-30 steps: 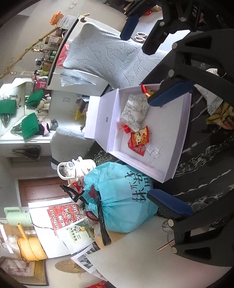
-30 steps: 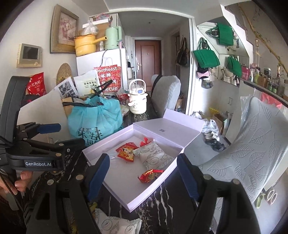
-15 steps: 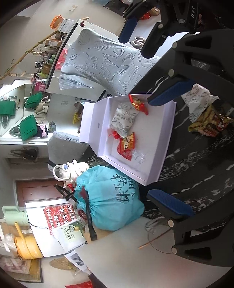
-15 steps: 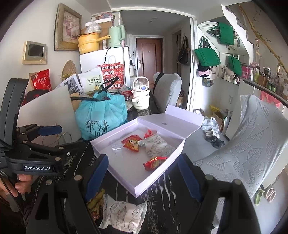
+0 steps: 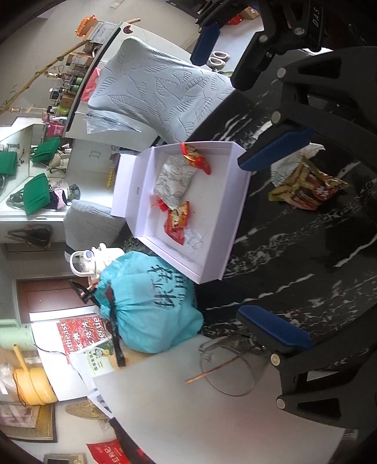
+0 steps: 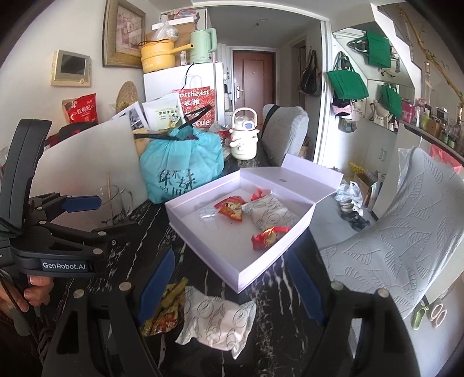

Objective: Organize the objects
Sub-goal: 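Withdraw both grippers from the box toward the packets on the table, then grasp the green-and-red chip bag with the left gripper while the right grasps the white bread bag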

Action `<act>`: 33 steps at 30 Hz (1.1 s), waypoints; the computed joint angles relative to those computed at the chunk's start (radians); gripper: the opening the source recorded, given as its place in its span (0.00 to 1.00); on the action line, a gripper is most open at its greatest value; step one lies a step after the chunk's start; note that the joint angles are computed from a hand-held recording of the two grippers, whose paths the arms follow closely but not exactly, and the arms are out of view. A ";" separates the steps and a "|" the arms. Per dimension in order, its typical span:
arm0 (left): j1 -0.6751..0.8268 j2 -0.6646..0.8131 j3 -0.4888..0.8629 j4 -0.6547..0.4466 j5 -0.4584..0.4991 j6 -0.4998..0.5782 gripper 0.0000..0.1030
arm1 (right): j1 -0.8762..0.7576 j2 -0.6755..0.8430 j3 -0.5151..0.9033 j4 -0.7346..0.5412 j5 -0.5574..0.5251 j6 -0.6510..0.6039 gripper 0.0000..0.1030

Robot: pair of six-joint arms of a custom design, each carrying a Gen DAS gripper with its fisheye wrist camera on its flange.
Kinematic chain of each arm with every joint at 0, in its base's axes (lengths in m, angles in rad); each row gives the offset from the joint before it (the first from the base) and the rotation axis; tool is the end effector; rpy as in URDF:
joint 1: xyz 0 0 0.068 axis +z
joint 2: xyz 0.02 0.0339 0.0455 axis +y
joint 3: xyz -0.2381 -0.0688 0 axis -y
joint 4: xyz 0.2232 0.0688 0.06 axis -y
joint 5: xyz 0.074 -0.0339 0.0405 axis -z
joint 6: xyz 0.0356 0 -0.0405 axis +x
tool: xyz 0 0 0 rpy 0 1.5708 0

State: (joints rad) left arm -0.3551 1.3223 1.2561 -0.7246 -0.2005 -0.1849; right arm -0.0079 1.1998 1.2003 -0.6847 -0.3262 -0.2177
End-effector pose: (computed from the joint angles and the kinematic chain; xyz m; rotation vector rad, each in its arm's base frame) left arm 0.2506 -0.0854 0.3120 0.1025 2.3395 -0.0297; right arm 0.2404 0.0095 0.3274 -0.4044 2.1865 0.2440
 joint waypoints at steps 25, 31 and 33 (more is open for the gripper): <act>-0.056 0.008 -0.222 0.044 0.017 -0.077 0.91 | -0.025 -0.022 -0.262 -0.004 -0.048 -0.105 0.83; -0.054 0.017 -0.259 0.097 0.059 -0.083 0.91 | -0.069 0.019 -0.278 0.009 -0.082 -0.105 0.83; -0.055 0.022 -0.259 0.103 0.072 -0.080 0.91 | -0.081 0.029 -0.270 0.003 -0.102 -0.108 0.83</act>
State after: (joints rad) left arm -0.4099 1.3442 0.9976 -0.6213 -0.1284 -0.2644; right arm -0.0888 1.2286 0.9298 -0.6813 -0.4286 -0.3261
